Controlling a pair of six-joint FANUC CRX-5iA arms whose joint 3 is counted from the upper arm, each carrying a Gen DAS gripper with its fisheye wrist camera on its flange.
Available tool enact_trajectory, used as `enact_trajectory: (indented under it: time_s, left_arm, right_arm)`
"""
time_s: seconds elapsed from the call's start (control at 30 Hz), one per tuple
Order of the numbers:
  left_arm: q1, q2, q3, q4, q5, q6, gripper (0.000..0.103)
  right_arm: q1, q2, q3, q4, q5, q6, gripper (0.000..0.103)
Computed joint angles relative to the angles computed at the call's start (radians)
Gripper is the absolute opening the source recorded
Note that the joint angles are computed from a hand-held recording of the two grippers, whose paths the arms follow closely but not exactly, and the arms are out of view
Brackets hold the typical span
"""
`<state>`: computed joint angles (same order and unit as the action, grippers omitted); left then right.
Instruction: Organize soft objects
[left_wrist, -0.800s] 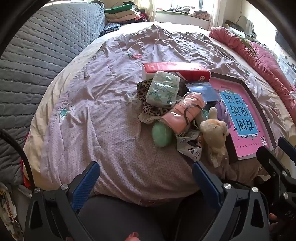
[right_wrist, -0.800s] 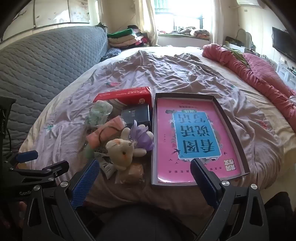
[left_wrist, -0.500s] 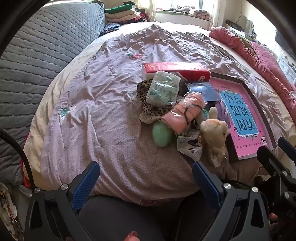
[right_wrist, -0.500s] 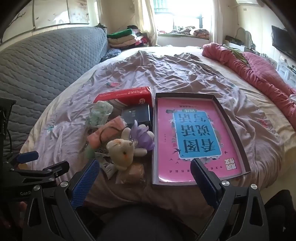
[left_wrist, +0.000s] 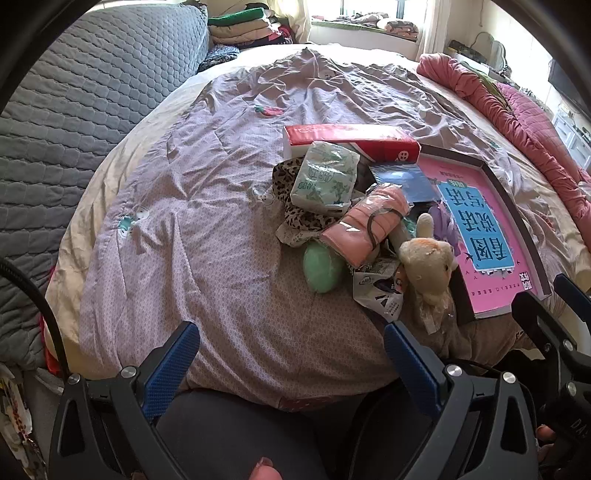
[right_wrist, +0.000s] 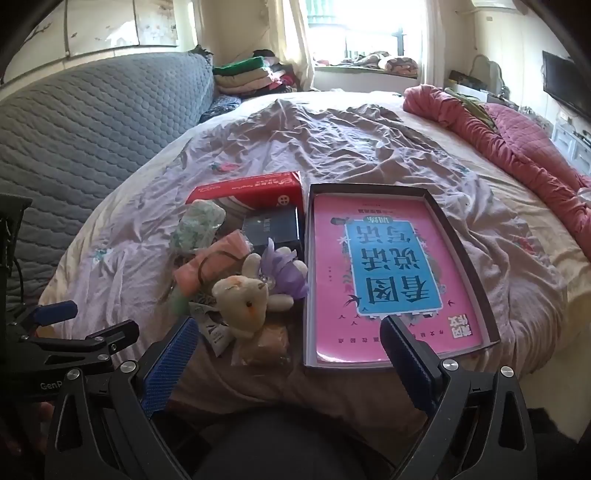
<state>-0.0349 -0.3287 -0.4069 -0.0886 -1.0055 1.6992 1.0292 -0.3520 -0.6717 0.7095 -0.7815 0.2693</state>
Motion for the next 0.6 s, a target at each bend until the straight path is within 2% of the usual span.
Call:
enact_trajectory:
  time_s: [0.6]
  left_arm:
    - [0.000, -0.002, -0.001, 0.003, 0.008, -0.004, 0.101]
  right_arm:
    - [0.001, -0.006, -0.004, -0.006, -0.007, -0.001, 0.099]
